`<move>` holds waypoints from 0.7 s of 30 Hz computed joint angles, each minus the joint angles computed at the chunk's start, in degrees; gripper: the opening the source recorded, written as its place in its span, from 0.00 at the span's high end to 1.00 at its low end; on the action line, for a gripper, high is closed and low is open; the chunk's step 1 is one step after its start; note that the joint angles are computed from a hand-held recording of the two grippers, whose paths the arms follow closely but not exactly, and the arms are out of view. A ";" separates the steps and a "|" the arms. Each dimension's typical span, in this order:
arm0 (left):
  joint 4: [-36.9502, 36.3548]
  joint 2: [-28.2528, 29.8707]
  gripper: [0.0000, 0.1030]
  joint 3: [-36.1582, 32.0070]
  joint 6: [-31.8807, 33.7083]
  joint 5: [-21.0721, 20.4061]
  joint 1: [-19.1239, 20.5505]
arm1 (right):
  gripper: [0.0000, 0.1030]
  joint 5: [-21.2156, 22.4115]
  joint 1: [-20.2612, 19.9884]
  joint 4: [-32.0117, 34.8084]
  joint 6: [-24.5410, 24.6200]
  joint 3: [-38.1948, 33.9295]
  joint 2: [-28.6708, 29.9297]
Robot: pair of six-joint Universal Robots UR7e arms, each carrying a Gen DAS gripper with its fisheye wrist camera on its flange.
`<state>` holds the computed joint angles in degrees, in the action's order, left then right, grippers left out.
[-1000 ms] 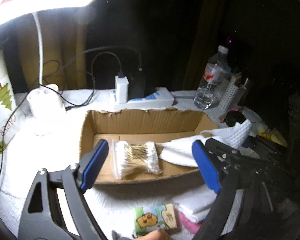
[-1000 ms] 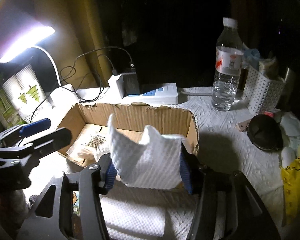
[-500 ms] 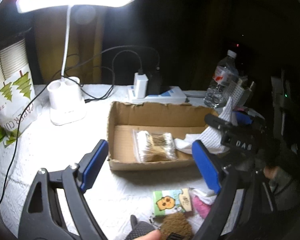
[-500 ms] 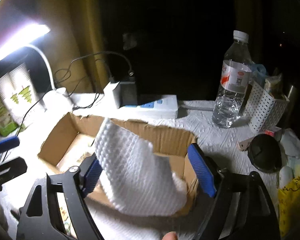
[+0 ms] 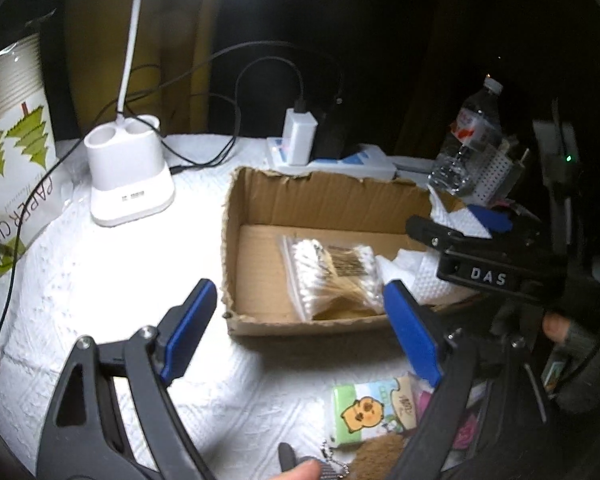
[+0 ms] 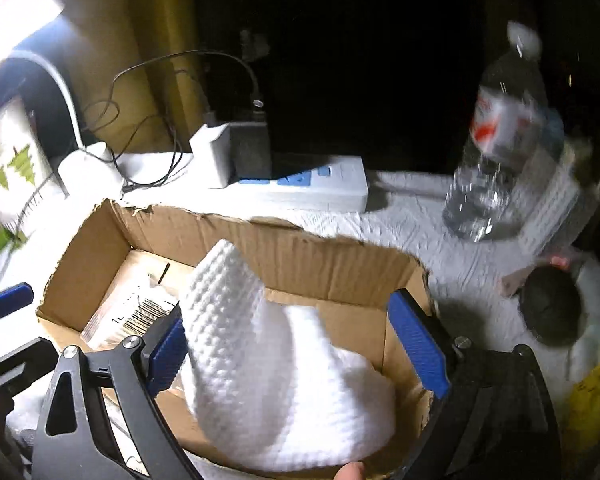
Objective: Organize soft objects
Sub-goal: 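Open the left tool to drop the swab bag while the right tool lowers the towel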
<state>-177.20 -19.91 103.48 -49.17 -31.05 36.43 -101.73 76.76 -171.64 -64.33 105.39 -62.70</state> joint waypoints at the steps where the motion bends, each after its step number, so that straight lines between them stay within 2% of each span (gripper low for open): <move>1: -0.16 -0.12 0.16 0.24 -0.05 -0.05 0.07 | 0.08 -0.42 0.53 -0.93 -0.86 0.68 -0.07; 9: -1.43 -2.25 0.16 4.04 -2.00 1.27 -0.50 | 0.08 -0.11 3.86 3.68 -0.48 3.29 -2.12; 13: -2.02 -3.37 0.16 6.10 -2.94 2.11 -1.27 | 0.08 -0.91 4.99 0.37 -1.05 5.08 -2.62; 17: -1.37 -4.33 0.16 7.93 -4.70 2.98 -2.34 | 0.08 -2.27 4.36 -0.91 1.92 4.68 -2.62; 21: -0.27 -4.51 0.16 8.55 -6.40 3.14 -3.07 | 0.08 -1.67 2.88 -1.11 2.25 5.23 -4.43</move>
<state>-177.47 -24.43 112.03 -55.56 -27.91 33.36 -103.40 79.63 -172.75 -62.07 110.62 -67.13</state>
